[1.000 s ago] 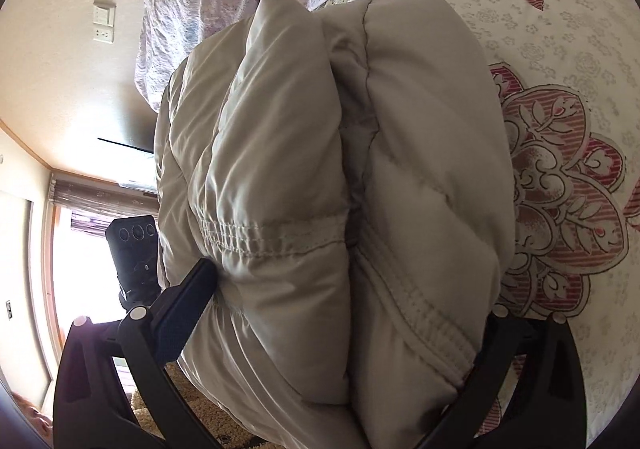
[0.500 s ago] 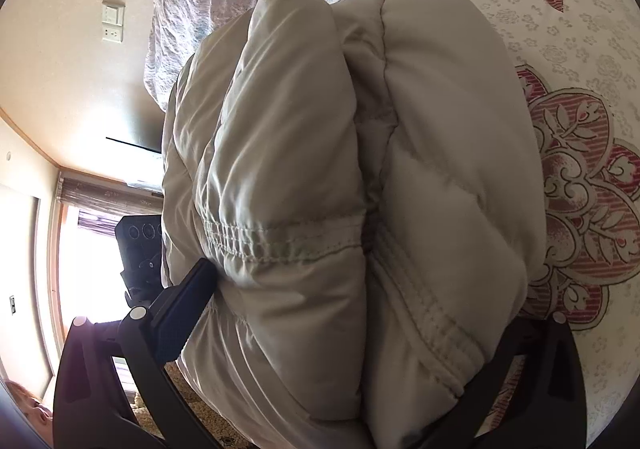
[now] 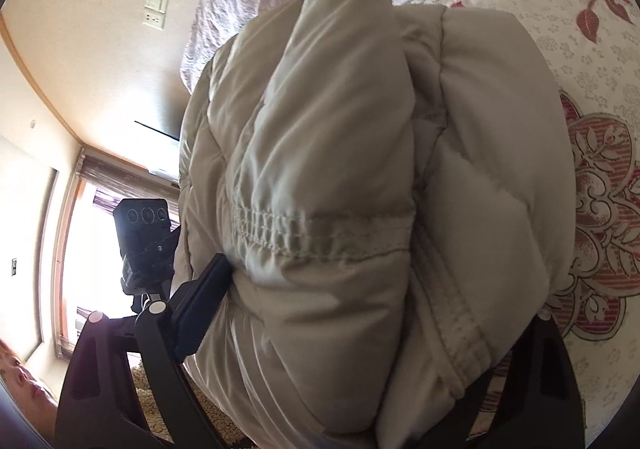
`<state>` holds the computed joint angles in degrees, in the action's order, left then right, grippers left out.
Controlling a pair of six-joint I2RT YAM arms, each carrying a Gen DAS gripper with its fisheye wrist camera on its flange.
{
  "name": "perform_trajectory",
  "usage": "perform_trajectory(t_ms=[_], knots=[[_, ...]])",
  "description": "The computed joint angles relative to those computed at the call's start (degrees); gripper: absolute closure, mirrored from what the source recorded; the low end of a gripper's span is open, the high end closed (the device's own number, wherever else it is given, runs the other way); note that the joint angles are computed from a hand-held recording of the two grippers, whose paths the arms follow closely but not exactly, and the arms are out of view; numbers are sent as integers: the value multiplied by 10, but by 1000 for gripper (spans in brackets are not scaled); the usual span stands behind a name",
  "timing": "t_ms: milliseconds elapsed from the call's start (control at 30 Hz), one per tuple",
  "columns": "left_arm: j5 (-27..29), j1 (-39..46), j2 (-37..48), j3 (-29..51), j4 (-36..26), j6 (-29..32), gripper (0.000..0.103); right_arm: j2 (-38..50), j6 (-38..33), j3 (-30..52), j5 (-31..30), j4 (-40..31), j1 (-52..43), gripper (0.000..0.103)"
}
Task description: Fold large clothes
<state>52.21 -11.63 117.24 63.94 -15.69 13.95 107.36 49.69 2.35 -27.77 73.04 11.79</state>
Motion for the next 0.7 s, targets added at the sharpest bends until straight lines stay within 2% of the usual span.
perform_trajectory(t_ms=[133,300,600,700], knots=[[4,9,-3,14,0,0,20,-52,-2,14,10,-41,10,16],[9,31,18,61,-1,-19,20,-120,-23,91,20,-172,12,18],[-31,63,88,194,-11,-60,21,1,-36,305,-6,-278,-4,19],[-37,72,109,228,-15,-71,21,26,-44,353,-19,-304,-14,20]])
